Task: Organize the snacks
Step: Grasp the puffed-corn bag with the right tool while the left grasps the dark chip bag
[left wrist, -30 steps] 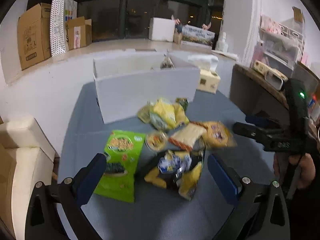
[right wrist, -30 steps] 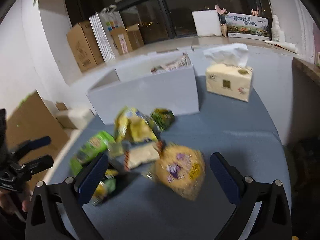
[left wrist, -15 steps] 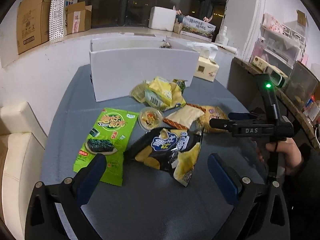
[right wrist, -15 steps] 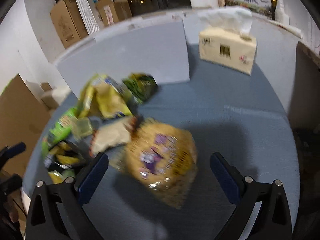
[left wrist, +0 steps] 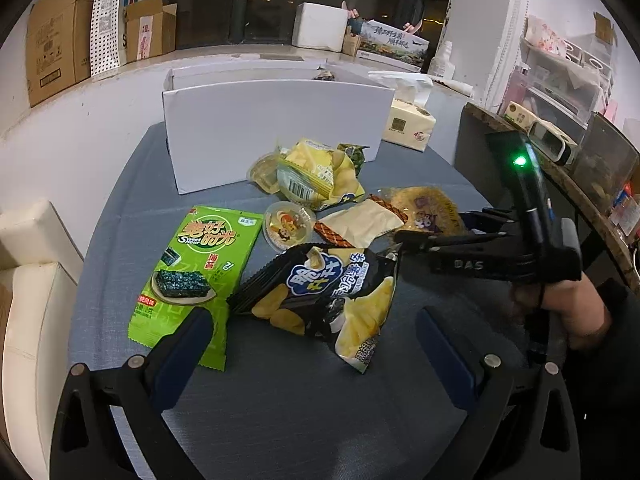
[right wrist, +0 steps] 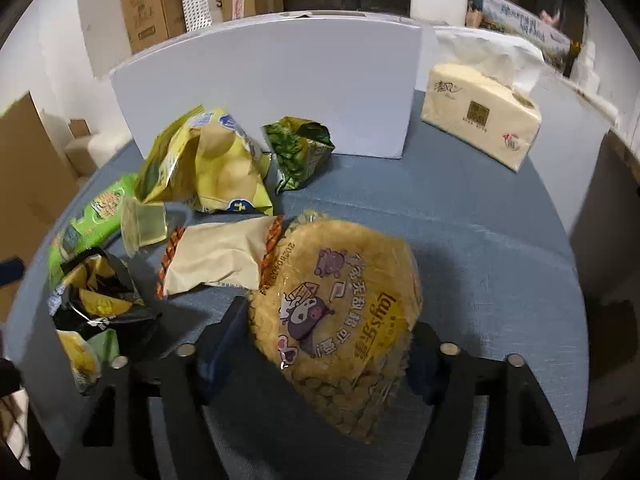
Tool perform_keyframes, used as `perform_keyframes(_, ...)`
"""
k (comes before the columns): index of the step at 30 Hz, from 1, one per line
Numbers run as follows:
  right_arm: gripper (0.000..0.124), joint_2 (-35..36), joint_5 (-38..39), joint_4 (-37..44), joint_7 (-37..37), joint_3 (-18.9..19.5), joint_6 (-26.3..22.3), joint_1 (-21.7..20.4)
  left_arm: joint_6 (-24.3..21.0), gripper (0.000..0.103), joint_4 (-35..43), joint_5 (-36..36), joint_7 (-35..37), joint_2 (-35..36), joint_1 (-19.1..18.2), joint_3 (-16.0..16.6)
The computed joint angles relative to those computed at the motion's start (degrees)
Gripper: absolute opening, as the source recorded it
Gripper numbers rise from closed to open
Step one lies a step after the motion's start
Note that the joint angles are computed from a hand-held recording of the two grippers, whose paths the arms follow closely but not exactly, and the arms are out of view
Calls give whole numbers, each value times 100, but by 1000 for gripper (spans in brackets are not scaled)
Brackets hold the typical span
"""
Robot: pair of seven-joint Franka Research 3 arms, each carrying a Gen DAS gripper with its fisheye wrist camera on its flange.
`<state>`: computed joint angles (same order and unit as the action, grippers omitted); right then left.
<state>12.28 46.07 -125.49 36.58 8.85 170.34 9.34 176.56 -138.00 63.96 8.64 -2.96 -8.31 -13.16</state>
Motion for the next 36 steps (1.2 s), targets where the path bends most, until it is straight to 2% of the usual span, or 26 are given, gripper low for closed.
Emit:
perform_keyframes(4,63,-173,282,-119,-231,15,128,-121,-14,103,18,-295,316,62,-44,18)
perform_keyframes(7,59,-416,866,-282,-772,71,229,-242,-23,103,87,-843,906,210,-133,34)
perform_keyframes(11,58,-813,1866,-467,-1648,-85,-119,-259,-162,103,305,-1267,1593,458,-280,56)
perform_keyframes(15,58,-1230,2526,-640,-2068,-433,-635,-142,-641,103,690,-1187,1754,749,-482,150)
perform_keyframes(18,58,-1344,2728,-715,-2239,-620,-712,23,-970,103,957,-1338,2092,986,-601,190)
perform_keyframes(24,58,-1300,2683,-723,-2182,-751,-836,142,-1054,103,1159,-989,2067,1153,-802,369)
perform_keyframes(26,58,-1315,2690,-745,-2199,-752,-889,156,-879,98,1155,-964,2070,1195,-789,403)
perform_keyframes(27,58,-1326,2697,-761,-2219,-747,-881,169,-775,88,1131,-872,2011,1182,-796,444)
perform_keyframes(28,58,-1334,2710,-774,-2245,-740,-867,185,-582,71,1083,-957,2115,1177,-746,434)
perform_keyframes(32,58,-1360,2707,-804,-2242,-740,-899,220,-406,66,945,-1054,2144,1049,-747,478)
perform_keyframes(36,58,-1472,2883,-810,-2346,-778,-1072,227,-89,66,764,-143,1096,732,-747,657)
